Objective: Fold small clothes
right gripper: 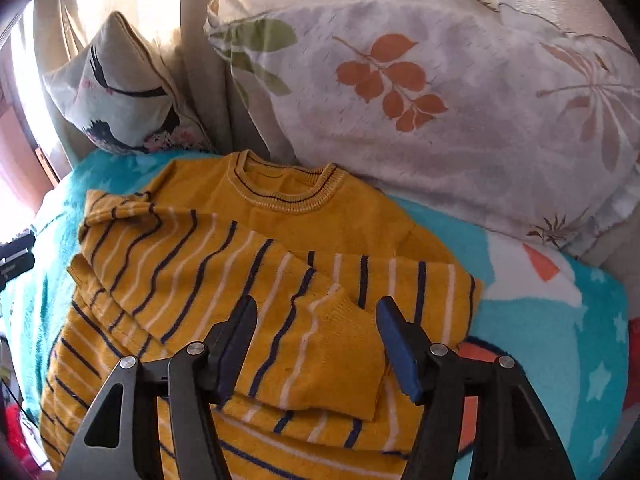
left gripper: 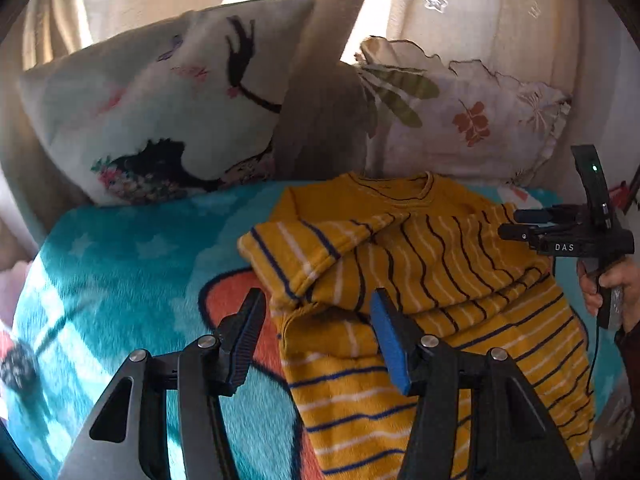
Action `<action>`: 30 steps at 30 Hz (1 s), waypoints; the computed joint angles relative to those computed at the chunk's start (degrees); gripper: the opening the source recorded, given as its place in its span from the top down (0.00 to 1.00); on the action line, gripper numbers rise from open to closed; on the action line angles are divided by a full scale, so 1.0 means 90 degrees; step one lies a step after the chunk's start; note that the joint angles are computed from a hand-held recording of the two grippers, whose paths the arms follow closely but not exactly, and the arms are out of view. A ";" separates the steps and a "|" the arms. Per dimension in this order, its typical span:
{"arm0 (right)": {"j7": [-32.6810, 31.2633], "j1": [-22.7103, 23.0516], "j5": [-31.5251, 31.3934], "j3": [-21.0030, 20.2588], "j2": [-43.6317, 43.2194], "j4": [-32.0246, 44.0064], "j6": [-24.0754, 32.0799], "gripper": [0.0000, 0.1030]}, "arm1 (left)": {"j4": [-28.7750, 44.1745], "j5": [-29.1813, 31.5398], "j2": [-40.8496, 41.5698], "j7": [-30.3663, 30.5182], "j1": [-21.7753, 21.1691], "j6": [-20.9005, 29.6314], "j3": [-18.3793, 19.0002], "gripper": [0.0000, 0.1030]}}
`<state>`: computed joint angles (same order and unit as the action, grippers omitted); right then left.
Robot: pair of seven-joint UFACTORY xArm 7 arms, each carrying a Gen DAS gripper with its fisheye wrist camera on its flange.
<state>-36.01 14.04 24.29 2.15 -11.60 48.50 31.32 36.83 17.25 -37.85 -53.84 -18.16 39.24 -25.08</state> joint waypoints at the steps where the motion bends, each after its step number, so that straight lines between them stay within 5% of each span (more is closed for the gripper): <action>1: -0.0093 0.0014 0.0021 -0.0022 0.0189 0.0134 0.0045 0.35 | 0.0166 0.0104 0.0327 0.0266 0.0055 -0.0095 0.0083 0.48; 11: -0.1047 -0.0207 0.0532 0.0311 0.1285 0.1047 0.0811 0.38 | 0.1419 0.0919 0.2583 0.1817 0.0062 -0.0179 0.0569 0.48; 12: -0.1135 -0.0230 0.0621 0.0325 0.1255 0.1048 0.0917 0.55 | 0.1513 0.0917 0.2714 0.1923 -0.0013 -0.0042 0.0615 0.50; 13: -0.1179 -0.0251 0.0710 0.0330 0.1271 0.1099 0.1062 0.81 | 0.1589 0.0947 0.2810 0.1968 -0.0080 0.0156 0.0637 0.70; 14: -0.1249 -0.0288 0.0873 0.0315 0.1222 0.1128 0.1266 0.90 | 0.1678 0.1014 0.2902 0.1971 -0.0140 0.0439 0.0637 0.93; 18: -0.1316 -0.0281 0.0908 0.0301 0.0688 0.0904 0.1169 0.93 | 0.1420 0.1005 0.2597 0.1625 -0.0289 0.0328 0.0835 0.93; 22: -0.0670 -0.0190 -0.0163 0.0442 0.0308 0.0933 0.0157 0.93 | 0.1197 0.1018 0.1845 0.0920 0.0011 -0.0176 0.0875 0.94; 26: -0.0154 -0.0015 -0.0603 0.0442 -0.0028 0.1012 -0.1115 0.93 | 0.1385 0.1409 0.1318 0.0247 0.0468 -0.0318 0.0474 0.93; 30: -0.0244 0.0232 -0.0574 0.0150 -0.0577 0.0368 -0.0992 0.93 | 0.1427 0.1830 0.1194 -0.0087 0.0620 0.0406 -0.0268 0.93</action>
